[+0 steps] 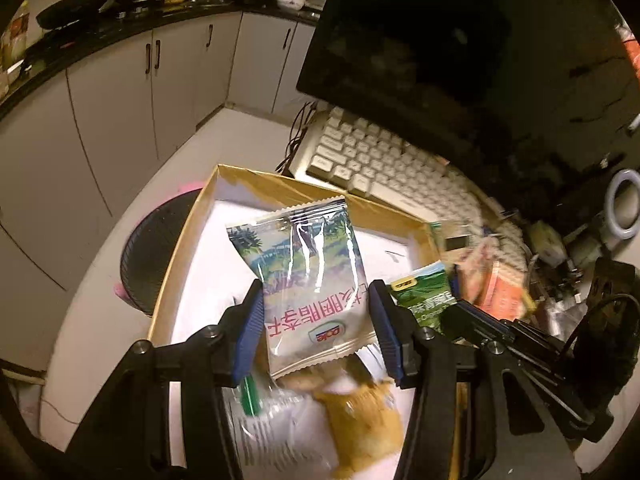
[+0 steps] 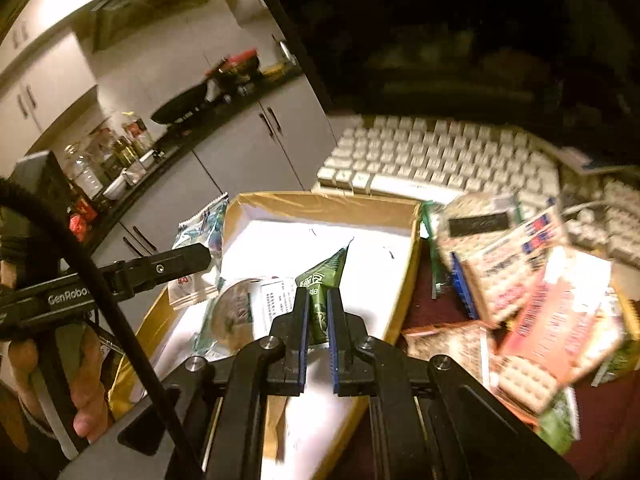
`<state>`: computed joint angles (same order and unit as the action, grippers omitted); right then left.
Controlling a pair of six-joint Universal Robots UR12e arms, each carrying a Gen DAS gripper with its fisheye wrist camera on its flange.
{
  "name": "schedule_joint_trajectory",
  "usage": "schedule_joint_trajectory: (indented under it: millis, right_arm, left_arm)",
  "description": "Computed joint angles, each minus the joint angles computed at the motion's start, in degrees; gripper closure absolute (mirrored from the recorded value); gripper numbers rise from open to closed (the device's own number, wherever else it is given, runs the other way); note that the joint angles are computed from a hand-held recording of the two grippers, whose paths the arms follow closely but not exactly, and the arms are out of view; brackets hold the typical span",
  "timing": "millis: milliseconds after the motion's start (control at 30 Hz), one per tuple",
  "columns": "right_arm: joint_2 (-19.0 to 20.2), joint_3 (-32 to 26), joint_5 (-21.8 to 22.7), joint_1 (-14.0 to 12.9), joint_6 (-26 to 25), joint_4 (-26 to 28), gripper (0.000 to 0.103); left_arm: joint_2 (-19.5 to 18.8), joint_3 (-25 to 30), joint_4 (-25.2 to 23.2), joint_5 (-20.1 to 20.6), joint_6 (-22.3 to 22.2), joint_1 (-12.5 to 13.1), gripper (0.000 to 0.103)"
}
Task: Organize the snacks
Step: 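Drop the white sachet into the tray with the left gripper while the right drops the green packet there, then grasp the orange-labelled cracker pack with the left gripper while the right grasps the gold packet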
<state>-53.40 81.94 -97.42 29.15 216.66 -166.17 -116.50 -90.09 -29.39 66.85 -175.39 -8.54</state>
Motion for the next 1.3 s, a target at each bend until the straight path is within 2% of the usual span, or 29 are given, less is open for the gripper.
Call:
schedule_joint_trajectory:
  millis: [133, 200, 300, 500, 633, 733, 800, 833, 867, 900, 1033, 1067, 1167, 1200, 1300]
  right_arm:
    - [1.09, -1.22, 1.97, -0.27, -0.14, 1.12, 0.096]
    - [1.33, -1.83, 0.98, 0.05, -1.33, 1.97, 0.094]
    - [1.42, -1.95, 1.49, -0.1, -1.84, 2.01, 0.093]
    - [1.48, -1.36, 2.79, -0.81, 1.2, 1.12, 0.092]
    - [1.24, -0.86, 4.07, -1.06, 1.61, 0.87, 0.092]
    - [0.16, 1.25, 5.28, -1.17, 2.49, -2.38, 0.09]
    - [-1.07, 3.61, 5.35, -0.99, 2.34, -6.36, 0.073]
    - [-1.75, 4.86, 4.83, -0.83, 2.28, -8.35, 0.054]
    - [-2.75, 6.86, 4.02, -0.56, 2.0, -11.88, 0.04]
    - [-3.52, 8.41, 3.67, -0.41, 1.45, -14.55, 0.037]
    - [-7.15, 14.62, 1.68, -0.13, 0.55, -19.73, 0.034]
    - [-8.32, 16.67, 1.0, -0.21, 1.32, -20.43, 0.033]
    - [-10.99, 21.76, 0.75, -1.02, 4.45, -21.24, 0.033]
    - [-11.84, 23.38, -0.13, -1.2, 5.92, -20.49, 0.033]
    - [-13.51, 26.5, -1.76, -1.61, 9.61, -18.1, 0.033]
  left_arm:
    - [-1.75, 2.34, -3.84, 2.5, 1.23, -0.82, 0.05]
    - [-2.7, 4.16, -7.15, 4.73, 2.01, -1.3, 0.05]
    - [-3.3, 4.86, -8.21, 4.96, 1.43, -1.36, 0.049]
    - [-5.38, 8.47, -11.26, 6.66, -1.23, -1.32, 0.048]
    - [-6.94, 11.35, -15.77, 5.19, -2.01, -1.12, 0.047]
    - [-6.67, 11.44, -17.44, 2.15, -3.29, -0.33, 0.038]
    - [-5.8, 9.79, -14.29, -0.5, -4.04, 0.23, 0.03]
    - [-4.86, 8.11, -11.0, -1.71, -4.69, 0.54, 0.027]
    - [-3.77, 6.13, -6.99, -2.84, -4.99, 0.77, 0.02]
    - [-3.12, 4.95, -4.57, -3.48, -4.95, 0.86, 0.017]
    - [2.05, -3.1, 7.83, -3.89, -4.68, 0.07, 0.012]
    - [2.92, -4.28, 8.84, -4.26, -4.14, -0.16, 0.012]
    - [5.66, -7.65, 7.53, -7.07, 2.31, -2.0, 0.011]
    - [6.31, -8.14, 4.63, -6.67, 5.84, -3.38, 0.011]
    - [6.46, -7.67, -1.9, -4.62, 11.63, -6.5, 0.011]
